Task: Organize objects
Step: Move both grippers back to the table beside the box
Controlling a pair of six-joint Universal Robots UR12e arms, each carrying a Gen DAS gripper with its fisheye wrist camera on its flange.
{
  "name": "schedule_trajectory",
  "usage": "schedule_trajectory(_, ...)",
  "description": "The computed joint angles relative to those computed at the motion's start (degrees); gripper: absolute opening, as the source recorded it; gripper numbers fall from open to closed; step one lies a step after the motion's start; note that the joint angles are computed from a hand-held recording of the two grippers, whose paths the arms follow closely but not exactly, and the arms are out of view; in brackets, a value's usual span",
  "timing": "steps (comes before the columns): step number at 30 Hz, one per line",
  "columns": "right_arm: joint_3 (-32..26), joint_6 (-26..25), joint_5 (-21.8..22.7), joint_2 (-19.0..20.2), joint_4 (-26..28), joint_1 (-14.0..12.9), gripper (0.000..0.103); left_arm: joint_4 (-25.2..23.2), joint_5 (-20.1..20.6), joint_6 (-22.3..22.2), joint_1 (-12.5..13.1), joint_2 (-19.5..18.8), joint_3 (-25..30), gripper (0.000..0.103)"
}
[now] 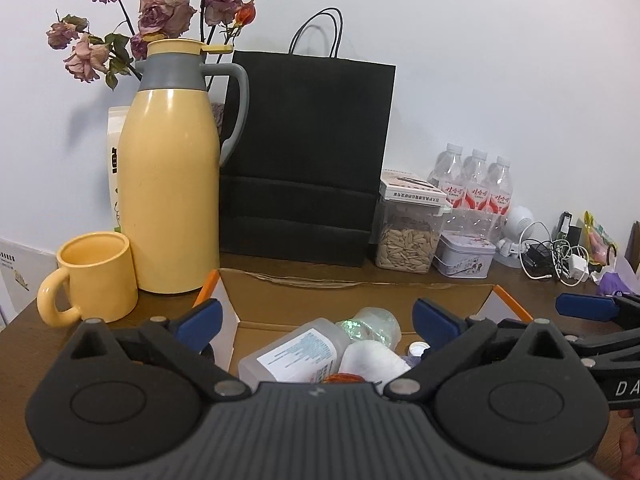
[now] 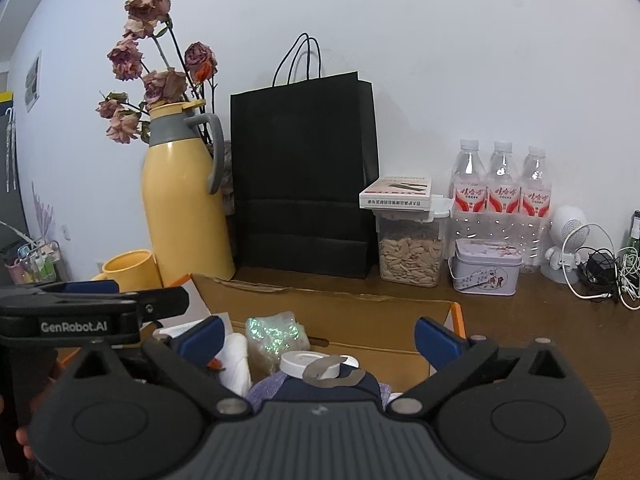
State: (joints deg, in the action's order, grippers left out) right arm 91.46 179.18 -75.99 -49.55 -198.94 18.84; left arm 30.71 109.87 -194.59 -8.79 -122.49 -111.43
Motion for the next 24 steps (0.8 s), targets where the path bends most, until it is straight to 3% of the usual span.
schedule_trajectory(12,1.18,-0.14,-0.64,-0.77,-1.15,0.05,0.103,1.78,-0.41,0.42,-0.35,0.32,-0.63,0.103)
schedule_trajectory(24,8.04,0.2,-1.42,-3.86,-7.23,0.01,0.103,5.39,-0.37,0.0,-1.72,2.25,-5.16,0.103)
